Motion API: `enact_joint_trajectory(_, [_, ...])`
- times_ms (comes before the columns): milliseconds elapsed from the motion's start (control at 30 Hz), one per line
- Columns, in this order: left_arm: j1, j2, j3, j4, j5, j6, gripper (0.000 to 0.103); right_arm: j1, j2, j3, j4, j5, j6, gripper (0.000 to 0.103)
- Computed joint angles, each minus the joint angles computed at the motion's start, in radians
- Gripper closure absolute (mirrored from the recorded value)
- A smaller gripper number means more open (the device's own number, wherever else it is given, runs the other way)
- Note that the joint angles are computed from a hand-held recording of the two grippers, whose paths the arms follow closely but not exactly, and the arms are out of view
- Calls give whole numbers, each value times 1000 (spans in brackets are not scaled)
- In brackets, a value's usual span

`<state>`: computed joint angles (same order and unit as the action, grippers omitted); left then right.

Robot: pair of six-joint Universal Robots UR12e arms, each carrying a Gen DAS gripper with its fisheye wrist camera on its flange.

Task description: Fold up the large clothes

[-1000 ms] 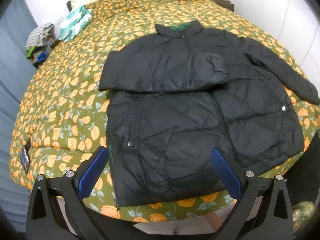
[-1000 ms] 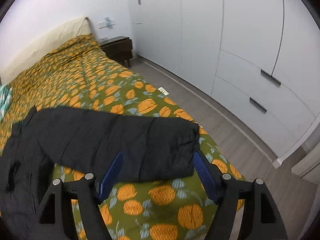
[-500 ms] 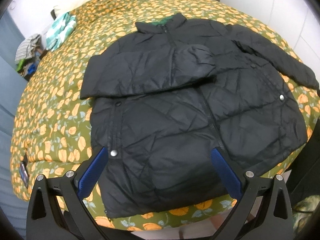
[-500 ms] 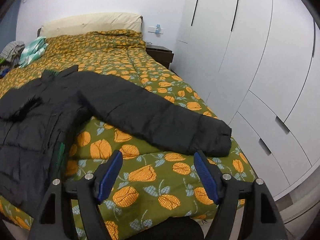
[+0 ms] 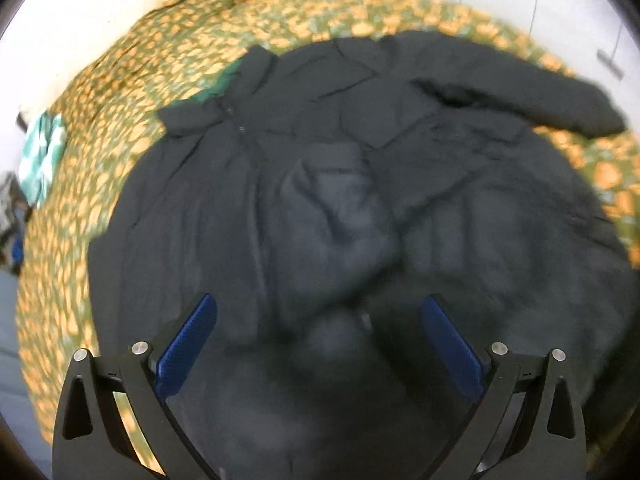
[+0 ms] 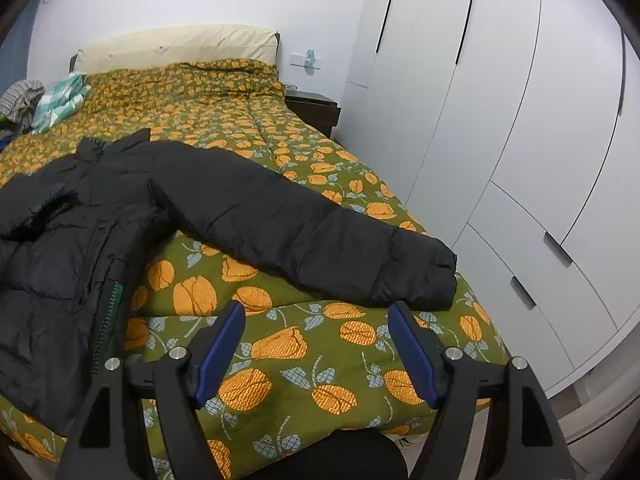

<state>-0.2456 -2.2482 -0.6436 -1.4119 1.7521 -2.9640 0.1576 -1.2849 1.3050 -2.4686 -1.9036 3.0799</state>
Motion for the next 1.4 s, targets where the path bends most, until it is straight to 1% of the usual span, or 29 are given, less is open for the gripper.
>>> enact_joint_trajectory(33, [-1,-56,80,-64,16,-11,1,2,1,0,-4,-2,-10,28])
enact_joint_trajectory(67, [2,-94,137,-117,11,-25,2,5,1,1,-13,-4,-22,28])
enact_joint_trajectory(100, [11,-118,174,-157,-25,-43,23,6,0,5,-22,-6,-30,28])
enact_joint_trajectory(133, [19,-125,183,-176,-52,-63,64,8,-1,8,-30,-8,-40,28])
enact_joint_trajectory(167, [23,-125,180,-175,-41,-98,79,10,-1,10,-40,-10,-49,28])
enact_joint_trajectory(200, [33,-99,135,-134,-59,-130,93,10,-3,13,-46,-9,-55,28])
enact_joint_trajectory(233, [44,-75,97,-98,-94,-145,96,10,-3,15,-51,-8,-59,28])
enact_joint_trajectory(267, [56,-41,47,-55,-126,-166,96,10,-3,15,-52,-8,-60,28])
enact_joint_trajectory(367, [81,76,-112,109,-103,-210,96,10,1,7,-39,-17,-49,28])
enact_joint_trajectory(467, [114,169,-215,216,-51,-262,96,11,0,8,-42,-21,-43,28])
enact_joint_trajectory(533, [145,227,-273,266,-15,-314,96,12,0,8,-44,-23,-43,28])
enact_joint_trajectory(567, [167,269,-321,300,13,-352,96,12,0,8,-43,-24,-44,28])
enact_joint_trajectory(633, [204,329,-399,337,67,-405,96,11,-1,8,-39,-21,-45,28])
enact_joint_trajectory(667, [221,353,-430,343,88,-434,96,11,-1,6,-35,-20,-47,28])
enact_joint_trajectory(767, [289,431,-543,332,150,-569,94,13,-2,7,-36,-19,-56,28])
enact_joint_trajectory(833, [323,464,-602,308,186,-653,91,13,-4,12,-44,-17,-65,28])
enact_joint_trajectory(867, [354,489,-645,279,191,-723,90,14,-5,14,-46,-17,-68,28])
enact_joint_trajectory(933, [390,526,-708,230,190,-825,83,14,-6,16,-50,-15,-72,28])
enact_joint_trajectory(967, [406,545,-738,210,182,-867,83,14,-7,16,-52,-16,-73,28])
enact_joint_trajectory(1033, [414,576,-782,182,202,-921,85,15,-9,21,-59,-16,-74,28])
enact_joint_trajectory(1067, [415,586,-794,179,200,-930,85,15,-10,24,-64,-15,-75,28])
enact_joint_trajectory(1100, [414,601,-814,185,194,-940,80,15,-10,25,-68,-14,-76,28])
enact_joint_trajectory(1133, [412,612,-826,190,186,-943,70,15,-11,25,-69,-14,-77,28])
enact_joint_trajectory(1167, [402,627,-847,208,177,-948,62,15,-11,26,-70,-14,-77,28])
enact_joint_trajectory(1200, [394,631,-852,219,176,-949,47,15,-11,26,-69,-14,-76,28])
enact_joint_trajectory(1233, [376,641,-866,241,177,-952,38,15,-11,26,-68,-11,-76,28])
enact_joint_trajectory(1300, [352,645,-878,286,149,-935,34,14,-12,28,-70,-10,-74,28])
enact_joint_trajectory(1400, [325,642,-885,351,65,-891,31,14,-12,28,-70,-10,-75,28])
